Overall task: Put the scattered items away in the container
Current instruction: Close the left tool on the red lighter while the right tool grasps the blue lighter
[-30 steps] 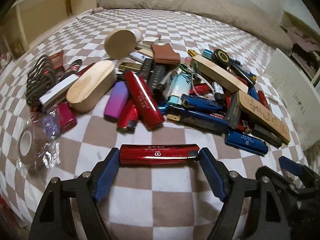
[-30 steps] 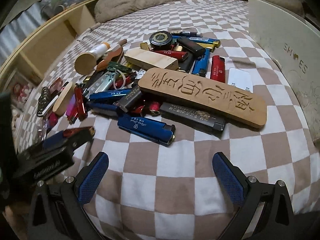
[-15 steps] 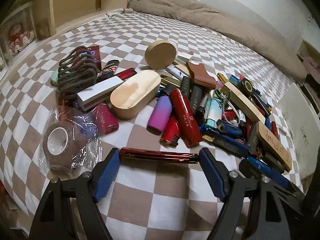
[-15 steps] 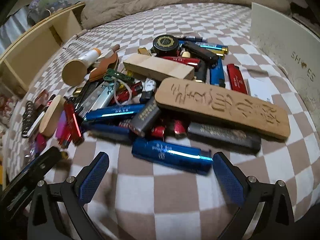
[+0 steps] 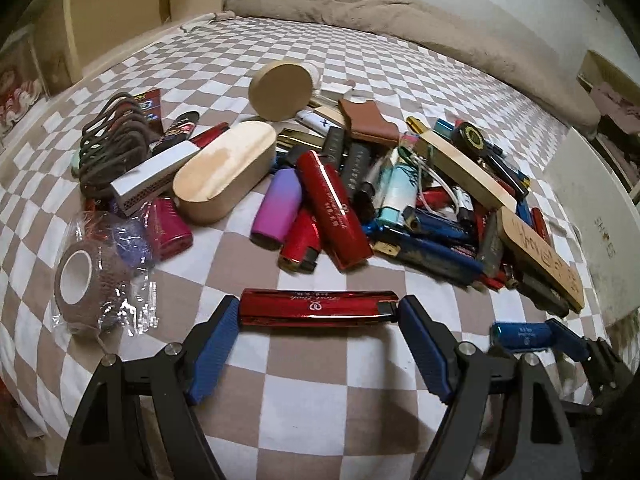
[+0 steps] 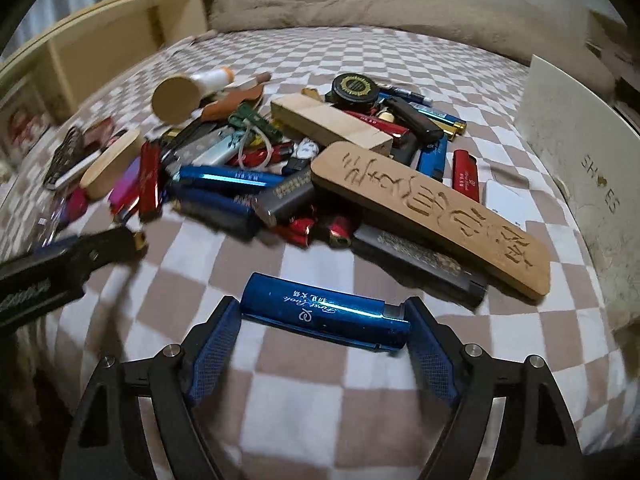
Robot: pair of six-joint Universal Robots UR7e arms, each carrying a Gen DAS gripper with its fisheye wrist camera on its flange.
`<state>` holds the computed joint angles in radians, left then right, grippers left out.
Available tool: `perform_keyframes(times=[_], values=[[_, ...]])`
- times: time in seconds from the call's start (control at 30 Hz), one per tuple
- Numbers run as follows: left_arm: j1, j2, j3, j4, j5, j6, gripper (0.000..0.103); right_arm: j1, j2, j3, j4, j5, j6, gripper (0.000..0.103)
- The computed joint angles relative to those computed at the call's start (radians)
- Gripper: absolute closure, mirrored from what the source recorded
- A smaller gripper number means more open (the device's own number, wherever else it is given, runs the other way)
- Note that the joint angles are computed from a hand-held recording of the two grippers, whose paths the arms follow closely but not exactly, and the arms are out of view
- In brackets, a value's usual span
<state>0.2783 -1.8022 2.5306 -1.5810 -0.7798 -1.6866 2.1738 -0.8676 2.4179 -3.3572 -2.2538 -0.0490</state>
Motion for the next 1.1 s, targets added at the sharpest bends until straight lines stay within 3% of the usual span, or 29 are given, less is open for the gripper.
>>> perform_keyframes(times=[0.23, 0.37, 0.43, 0.57, 0.77, 0.97, 1.1], values=[[-0.005, 0.023, 0.027, -0.146, -0.014, 0.117, 0.022, -0.011, -0.097, 0.028, 0.140, 0.010, -0.126, 0.020], [-0.006, 0.087, 0.025, -0.204, -0.023, 0.183, 0.023, -0.039, -0.135, 0.054, 0.144, 0.039, -0.158, 0.019], [-0.002, 0.118, 0.017, -0.210, -0.026, 0.201, 0.022, -0.048, -0.136, 0.067, 0.110, 0.047, -0.161, 0.013], [0.008, 0.140, 0.018, -0.240, -0.028, 0.223, 0.010, -0.043, -0.130, 0.079, 0.078, 0.028, -0.106, 0.008], [0.004, 0.146, 0.016, -0.232, -0.029, 0.214, 0.010, -0.032, -0.149, 0.080, 0.119, 0.020, 0.022, 0.008], [0.008, 0.126, 0.025, -0.247, -0.029, 0.201, 0.010, -0.033, -0.150, 0.093, 0.073, 0.051, 0.140, 0.008], [0.008, 0.129, 0.023, -0.241, -0.029, 0.191, 0.010, -0.025, -0.112, 0.078, 0.043, 0.038, 0.163, 0.008]])
